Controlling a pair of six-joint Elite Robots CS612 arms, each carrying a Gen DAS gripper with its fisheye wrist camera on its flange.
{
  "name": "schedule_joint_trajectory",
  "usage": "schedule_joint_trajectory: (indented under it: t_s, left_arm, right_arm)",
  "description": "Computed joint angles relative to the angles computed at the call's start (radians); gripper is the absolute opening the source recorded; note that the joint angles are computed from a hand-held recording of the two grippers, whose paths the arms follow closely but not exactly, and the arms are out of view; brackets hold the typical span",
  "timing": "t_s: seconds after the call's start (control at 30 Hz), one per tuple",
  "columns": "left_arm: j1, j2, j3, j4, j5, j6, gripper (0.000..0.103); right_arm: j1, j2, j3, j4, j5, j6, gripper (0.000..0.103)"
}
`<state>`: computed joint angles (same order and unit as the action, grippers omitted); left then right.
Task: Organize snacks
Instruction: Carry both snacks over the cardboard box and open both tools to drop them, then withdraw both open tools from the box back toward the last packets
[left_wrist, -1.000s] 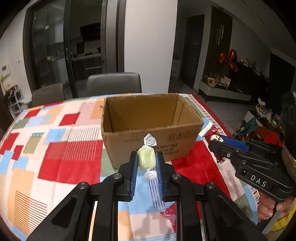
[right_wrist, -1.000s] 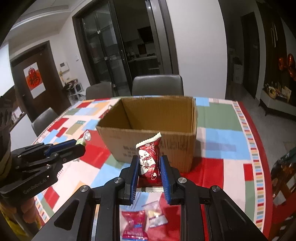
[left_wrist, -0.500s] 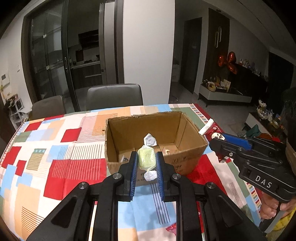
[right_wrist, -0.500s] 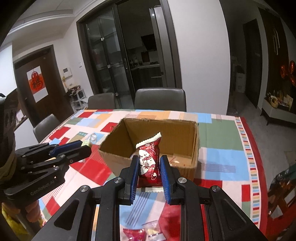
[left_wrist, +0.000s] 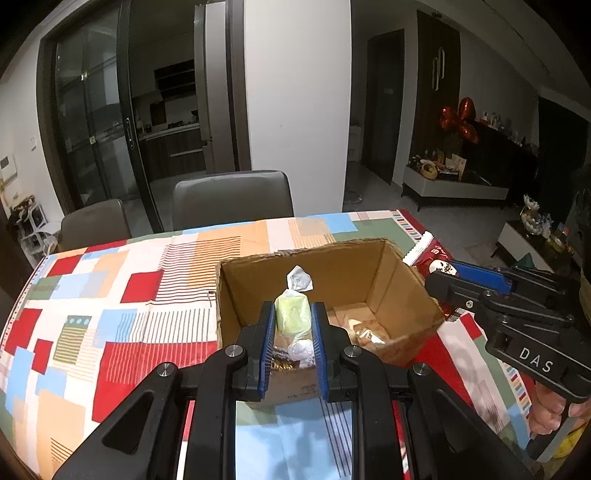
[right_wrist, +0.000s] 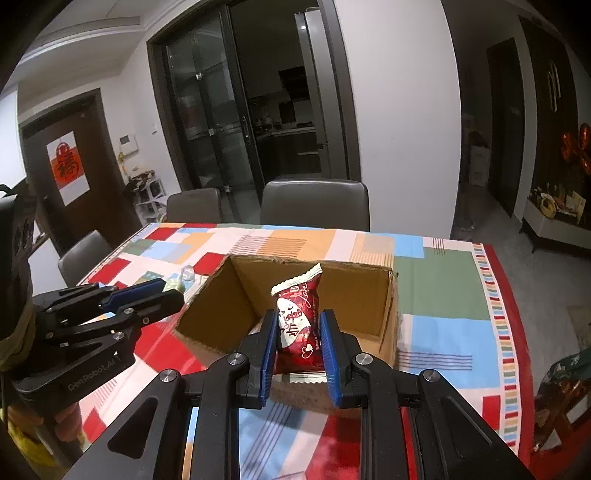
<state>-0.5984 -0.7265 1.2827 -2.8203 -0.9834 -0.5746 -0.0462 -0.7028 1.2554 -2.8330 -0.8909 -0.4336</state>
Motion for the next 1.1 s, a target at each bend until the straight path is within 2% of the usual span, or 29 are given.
schedule_joint_trajectory:
  t_s: [0.3, 0.37, 0.4, 0.43, 0.47, 0.63, 1.1]
  left_arm:
    - [0.023, 0.027, -0.045, 0.030, -0.012, 0.011, 0.021]
    - [0.022, 0.031, -0.051, 0.042, -0.001, 0.010, 0.030]
    - [0.021, 0.031, -0.049, 0.040, 0.005, 0.007, 0.039]
    - [0.021, 0.031, -0.048, 0.036, 0.009, 0.006, 0.041]
    - [0.019, 0.029, -0.044, 0.032, 0.015, 0.006, 0.041]
    - [0.009, 0.012, -0.015, 0.021, 0.016, -0.016, 0.041]
    - [-0.047, -0.031, 0.074, -0.032, 0.001, -0.089, 0.041]
  right_arm:
    - [0.018, 0.036, -0.067, 0.051, -0.046, -0.002, 0.024]
    - [0.023, 0.038, -0.070, 0.043, -0.063, 0.004, 0.025]
    - [0.024, 0.040, -0.072, 0.047, -0.072, 0.004, 0.030]
    - [0.023, 0.040, -0.071, 0.048, -0.070, 0.007, 0.034]
    - [0.022, 0.040, -0.070, 0.045, -0.068, 0.013, 0.038]
    - [0.017, 0.026, -0.044, 0.021, -0.065, 0.009, 0.038]
    - [-0.029, -0.049, 0.109, -0.022, 0.006, -0.093, 0.038]
